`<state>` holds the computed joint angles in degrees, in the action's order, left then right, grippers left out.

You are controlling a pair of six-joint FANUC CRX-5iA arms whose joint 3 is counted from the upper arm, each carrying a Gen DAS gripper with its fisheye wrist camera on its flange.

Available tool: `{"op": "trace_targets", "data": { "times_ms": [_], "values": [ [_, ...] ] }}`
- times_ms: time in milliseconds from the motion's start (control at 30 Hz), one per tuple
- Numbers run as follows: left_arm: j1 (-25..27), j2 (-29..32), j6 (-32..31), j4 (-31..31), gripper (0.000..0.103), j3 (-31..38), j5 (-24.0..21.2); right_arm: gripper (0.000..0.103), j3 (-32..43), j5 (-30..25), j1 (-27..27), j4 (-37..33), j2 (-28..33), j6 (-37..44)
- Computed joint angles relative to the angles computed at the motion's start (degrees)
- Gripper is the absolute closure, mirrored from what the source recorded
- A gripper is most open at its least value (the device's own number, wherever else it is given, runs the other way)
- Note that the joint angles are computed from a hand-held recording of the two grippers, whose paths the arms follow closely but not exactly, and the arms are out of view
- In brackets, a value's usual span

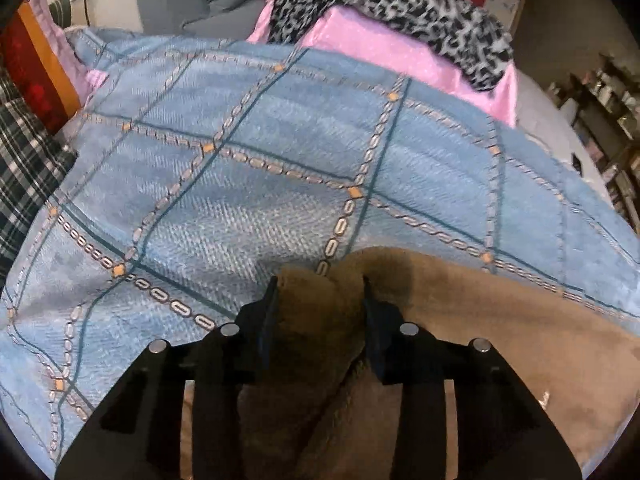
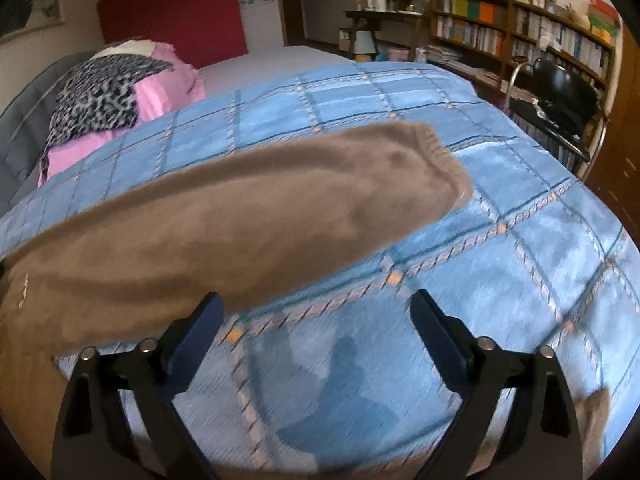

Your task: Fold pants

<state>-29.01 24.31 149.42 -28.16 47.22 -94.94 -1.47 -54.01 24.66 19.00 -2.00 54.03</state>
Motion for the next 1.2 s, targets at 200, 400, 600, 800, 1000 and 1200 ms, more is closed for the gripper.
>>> {"op": "trace_targets", "data": {
  "times_ms": [200, 400, 600, 800, 1000, 1200],
  "values": [
    [-2.6, -2.3, 0.8, -2.2, 0.066, 0.3, 0.8, 0.027, 11.7, -2.0, -7.7, -3.6, 9.4, 1.5],
    [-5.2, -2.8, 0.3, -4.4, 0.066, 2.5, -0.6, 0.027, 28.9, -9.6, -13.9, -6.2, 21.8, -1.5],
    [-6.2, -3.5, 1.0, -4.3, 0.066, 3.0, -1.1, 0.027, 40.8, -13.9, -16.8, -9.0, 29.9, -1.5],
    [-7.3, -4.0, 1.0, -5.2, 0.066, 3.5, -2.5, 0.027, 50.1, -17.8, -19.0, -16.5, 35.5, 1.3],
    [-7.8, -4.5, 1.5, -5.4, 0.066, 3.2, -3.1, 0.076, 54.1, -19.9, -19.1, -19.0, 38.1, 2.7],
    [-9.0, -5.0, 1.9, -6.6, 0.066, 3.8, -3.6, 0.088, 44.9, -12.1, -18.2, -17.1, 30.9, 7.5]
  ]
}}
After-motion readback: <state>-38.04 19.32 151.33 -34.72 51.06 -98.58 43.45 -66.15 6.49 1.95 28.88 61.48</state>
